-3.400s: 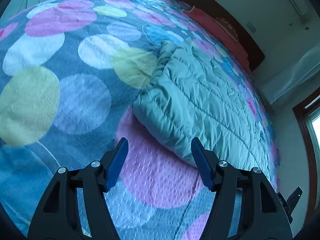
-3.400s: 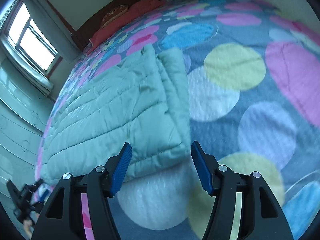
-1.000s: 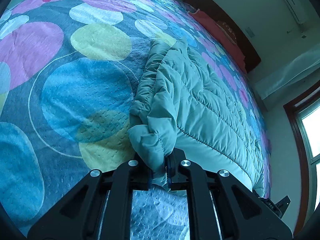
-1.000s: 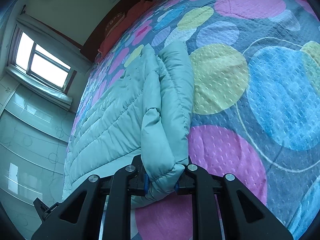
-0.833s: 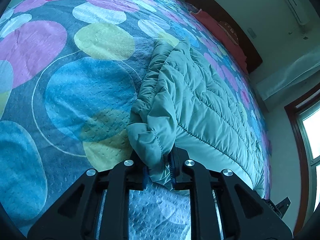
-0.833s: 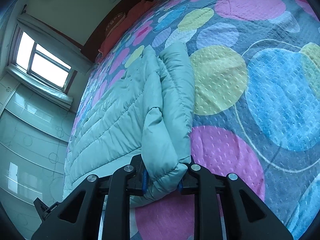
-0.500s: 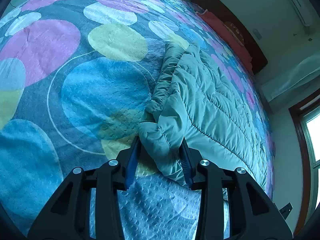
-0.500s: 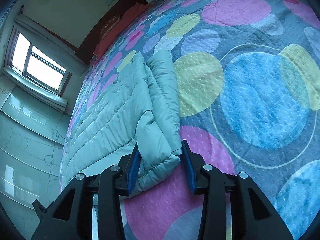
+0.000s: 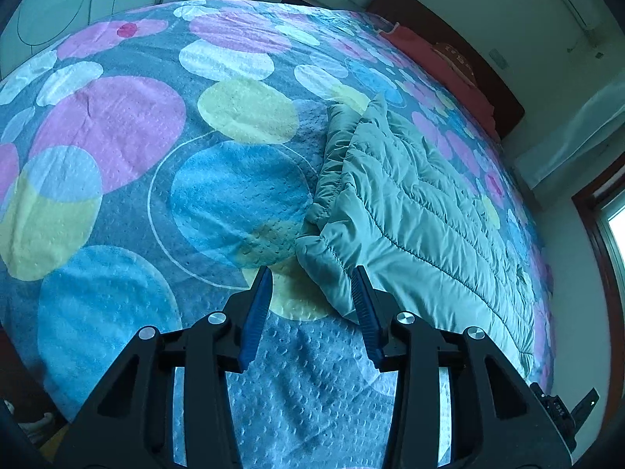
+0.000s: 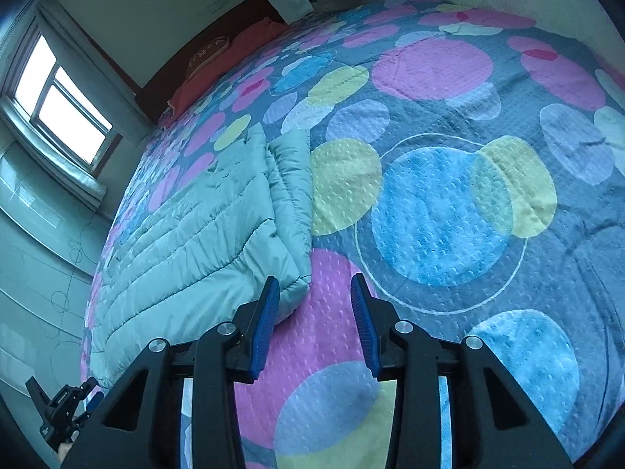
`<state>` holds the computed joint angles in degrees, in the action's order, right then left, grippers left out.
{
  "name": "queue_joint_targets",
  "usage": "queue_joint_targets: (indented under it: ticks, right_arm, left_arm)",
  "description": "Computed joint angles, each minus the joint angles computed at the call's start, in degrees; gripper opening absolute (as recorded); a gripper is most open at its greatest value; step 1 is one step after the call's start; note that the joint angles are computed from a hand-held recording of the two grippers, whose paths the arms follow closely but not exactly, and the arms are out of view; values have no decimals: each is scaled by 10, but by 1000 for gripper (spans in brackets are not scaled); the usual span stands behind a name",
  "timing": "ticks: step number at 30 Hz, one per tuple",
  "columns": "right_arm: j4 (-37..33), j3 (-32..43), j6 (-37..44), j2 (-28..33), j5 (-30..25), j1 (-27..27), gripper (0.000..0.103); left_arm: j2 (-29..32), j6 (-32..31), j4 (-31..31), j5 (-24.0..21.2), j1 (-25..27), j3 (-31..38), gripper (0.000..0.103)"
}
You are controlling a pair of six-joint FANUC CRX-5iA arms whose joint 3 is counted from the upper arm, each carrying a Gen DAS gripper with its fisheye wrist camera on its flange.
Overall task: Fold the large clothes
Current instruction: 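Open both tools and move them back over the folded jacket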
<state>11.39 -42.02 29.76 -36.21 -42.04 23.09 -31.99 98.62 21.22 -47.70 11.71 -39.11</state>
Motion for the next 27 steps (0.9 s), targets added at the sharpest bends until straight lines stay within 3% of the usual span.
queue_joint_targets:
  ticks: [9,15,27]
  right_arm:
    - [101,-1,-49,4,-27,105,27]
    - [125,15,-39,37,-31,152,27]
    - [130,79,11,139,-10,197,27]
  left_arm:
    - [-6,43,-110,-23,-40,45,41]
    - [6,58,-176,-27,-85,77,41]
    - [56,66,-217,-19,-130,122,41]
